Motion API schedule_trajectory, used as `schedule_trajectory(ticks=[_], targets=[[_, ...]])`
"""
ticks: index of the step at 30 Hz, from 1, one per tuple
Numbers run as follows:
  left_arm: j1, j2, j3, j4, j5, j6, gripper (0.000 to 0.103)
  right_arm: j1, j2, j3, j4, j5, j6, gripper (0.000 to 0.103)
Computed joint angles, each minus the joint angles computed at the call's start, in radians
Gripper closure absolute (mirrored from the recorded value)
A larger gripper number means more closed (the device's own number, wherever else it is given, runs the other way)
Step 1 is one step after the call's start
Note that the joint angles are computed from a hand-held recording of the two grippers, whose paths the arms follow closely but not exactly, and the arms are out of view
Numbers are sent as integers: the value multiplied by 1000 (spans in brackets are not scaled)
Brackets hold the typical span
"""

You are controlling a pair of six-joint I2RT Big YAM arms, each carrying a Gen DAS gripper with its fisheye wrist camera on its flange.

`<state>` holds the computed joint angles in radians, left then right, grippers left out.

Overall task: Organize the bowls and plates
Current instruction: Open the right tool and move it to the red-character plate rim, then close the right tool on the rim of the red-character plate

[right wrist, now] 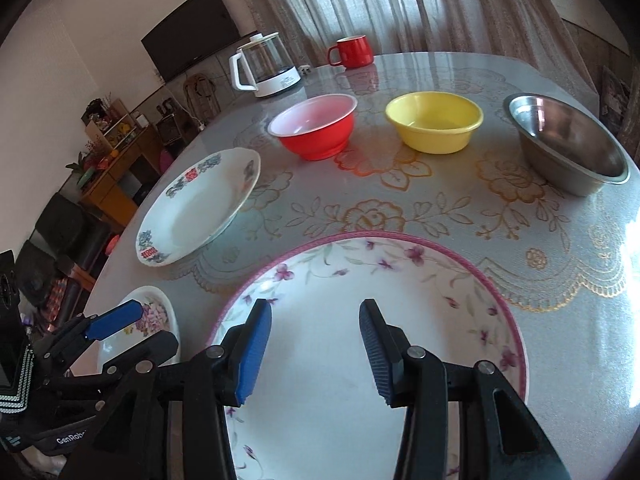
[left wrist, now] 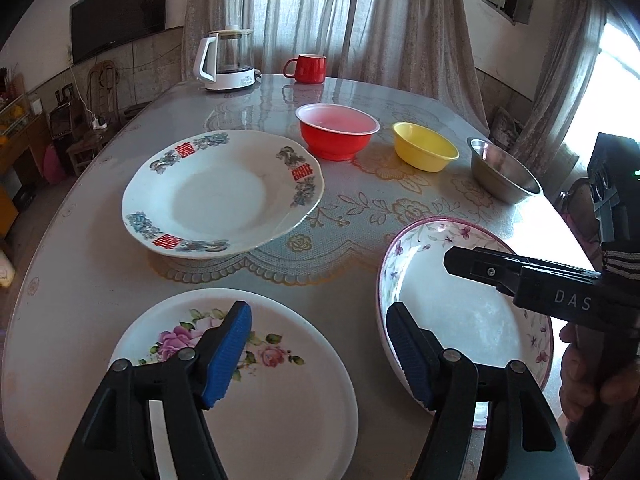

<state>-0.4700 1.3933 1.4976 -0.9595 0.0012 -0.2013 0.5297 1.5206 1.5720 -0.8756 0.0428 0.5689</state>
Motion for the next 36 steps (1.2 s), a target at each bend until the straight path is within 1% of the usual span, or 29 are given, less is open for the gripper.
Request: schedule_trajectory(ticks=[3,4,5,9,10,11,12,14,16,18,19,21,22,23,25,26,27,28,31,32,34,35,36], targets=[[36,2,9,-12,41,-17,30,-10,40,42,8,-69,23,57],[50,3,11,-16,56,-25,25,-13,52,54,13,-89,32,57],[66,3,11,-14,70,-37,23,-16,63,65,19,-108,41,57],[127,-3,5,7,111,-56,22,-19,109,119,30,-154,66,56],[146,-4,5,13,127,-62,22,-18,121,134,30,-163,69,53],[165,0,9,14,141,-71,21,-17,133,149,30,-173,73,47],[187,3,12,17,155,-85,19,-16,144,163,29,-180,77,45],[229,7,11,38,168,-126,11,-14,168,197,23,-191,81,44],[269,20,22,45,177,-160,7,-13,189,229,17,-202,79,43],[303,47,50,23,217,-158,7,-14,210,261,14,-202,84,43],[314,59,60,20,226,-158,7,-15,222,277,11,-203,89,43],[322,83,84,7,201,-148,8,-22,244,304,7,-219,107,42],[328,99,98,-4,208,-145,11,-24,257,319,5,-224,115,42],[334,112,109,-9,225,-149,17,-27,270,337,0,-226,119,42],[343,152,150,-35,242,-150,19,-29,293,369,-10,-219,123,42],[348,175,175,-47,257,-144,22,-30,305,385,-13,-219,121,42],[350,194,194,-52,277,-136,25,-31,320,406,-22,-218,117,42],[351,210,211,-57,282,-131,31,-31,337,428,-34,-213,117,42],[354,238,235,-23,278,-130,31,-33,373,473,-42,-198,122,42],[354,249,248,-25,272,-135,31,-34,384,485,-42,-201,122,42],[363,278,280,-30,300,-137,30,-39,407,510,-46,-215,132,42],[365,297,302,-45,294,-139,31,-40,419,524,-52,-219,133,42],[366,309,316,-40,284,-148,31,-41,429,538,-63,-218,133,42]])
